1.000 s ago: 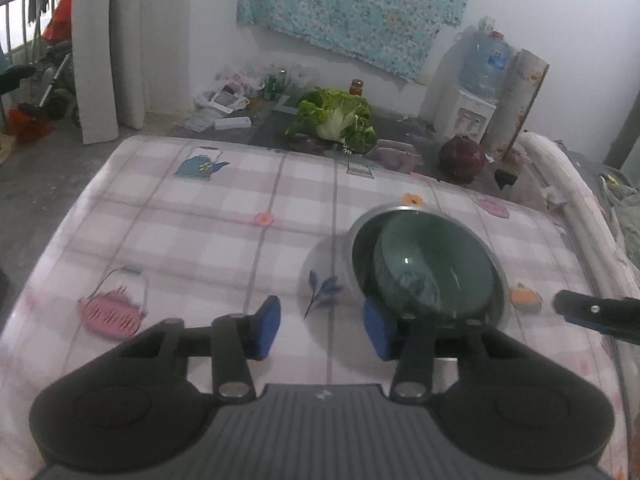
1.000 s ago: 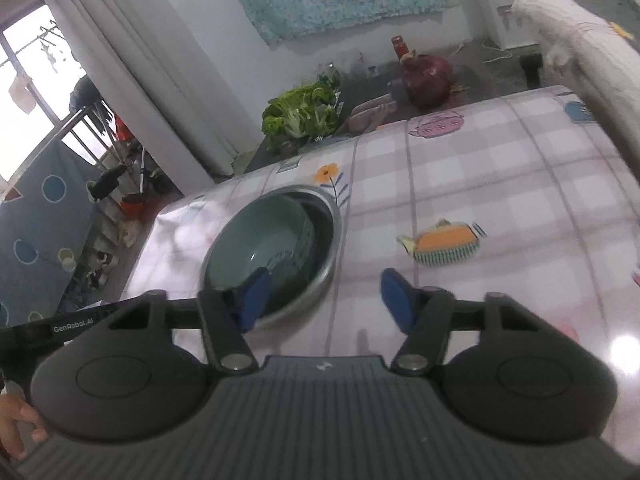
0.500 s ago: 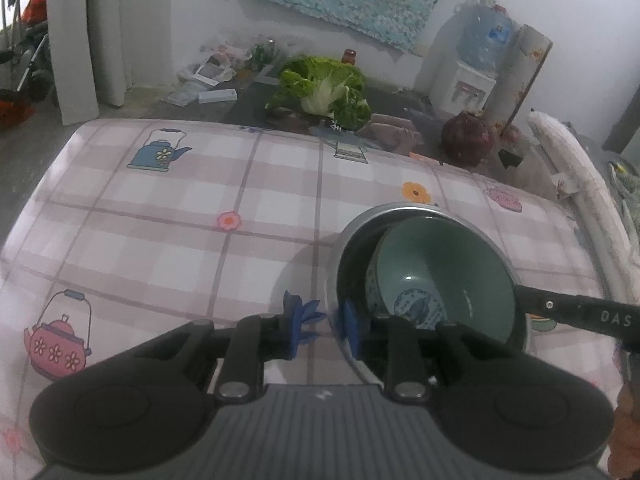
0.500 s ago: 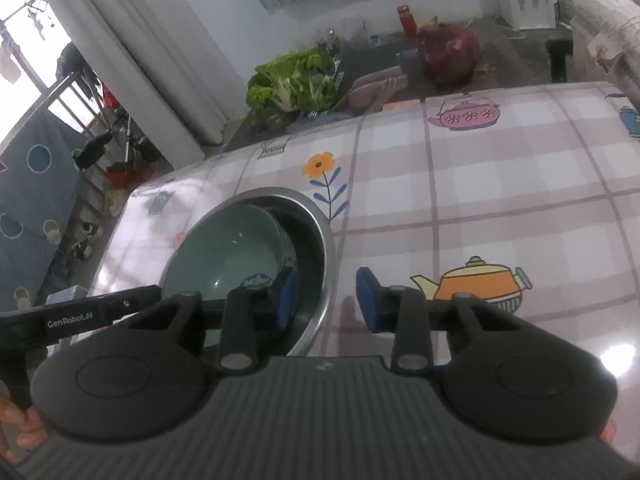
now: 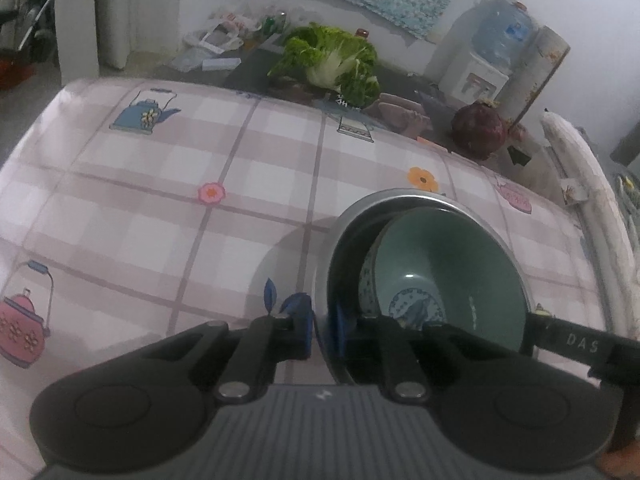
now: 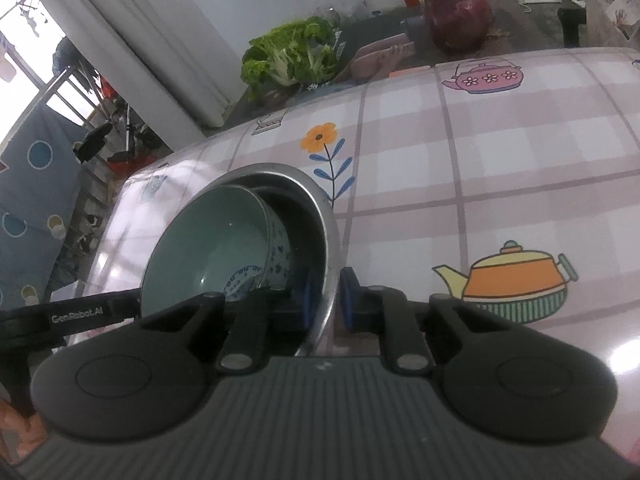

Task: Organize plates and bowls
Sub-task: 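Grasp the steel bowl rim holding the green bowl with both tools, then lift the steel bowl with green bowl and carry it toward the plate stack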

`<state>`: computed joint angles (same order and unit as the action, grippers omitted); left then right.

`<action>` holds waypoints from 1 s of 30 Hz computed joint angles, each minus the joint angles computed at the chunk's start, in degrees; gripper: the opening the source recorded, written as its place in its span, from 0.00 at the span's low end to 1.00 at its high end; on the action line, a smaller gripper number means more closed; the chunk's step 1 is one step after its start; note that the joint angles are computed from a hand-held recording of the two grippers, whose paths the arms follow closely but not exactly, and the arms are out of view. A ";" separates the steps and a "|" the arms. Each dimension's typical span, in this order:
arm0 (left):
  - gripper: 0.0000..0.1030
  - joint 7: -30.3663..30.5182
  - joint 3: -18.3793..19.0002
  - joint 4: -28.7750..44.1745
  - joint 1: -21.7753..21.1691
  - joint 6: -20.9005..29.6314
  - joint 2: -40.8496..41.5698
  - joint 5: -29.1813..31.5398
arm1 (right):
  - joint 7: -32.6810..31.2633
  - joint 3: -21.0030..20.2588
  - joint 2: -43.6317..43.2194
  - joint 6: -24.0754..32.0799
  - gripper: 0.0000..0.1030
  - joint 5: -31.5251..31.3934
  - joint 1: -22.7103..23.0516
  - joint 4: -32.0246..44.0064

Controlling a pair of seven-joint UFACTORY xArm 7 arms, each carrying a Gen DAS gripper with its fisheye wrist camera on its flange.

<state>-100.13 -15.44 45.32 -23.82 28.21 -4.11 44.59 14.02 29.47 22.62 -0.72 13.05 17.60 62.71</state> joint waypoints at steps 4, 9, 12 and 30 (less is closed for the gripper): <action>0.12 -0.14 -0.27 0.73 -0.37 1.66 0.21 0.12 | -0.47 1.56 0.04 -0.82 0.10 -0.03 -1.24 -0.50; 0.12 0.44 -0.25 0.68 -0.66 2.13 -0.32 -1.00 | -0.10 1.34 -0.52 -0.21 0.10 -0.20 -1.00 -0.59; 0.12 0.45 -0.40 0.66 -0.69 2.70 -0.63 -1.47 | -0.22 1.69 -0.67 0.06 0.10 0.21 -1.20 -0.63; 0.12 -0.69 -3.01 1.27 -1.29 6.48 -4.15 -2.53 | -2.92 6.17 -5.41 -0.38 0.10 4.45 -5.19 -4.13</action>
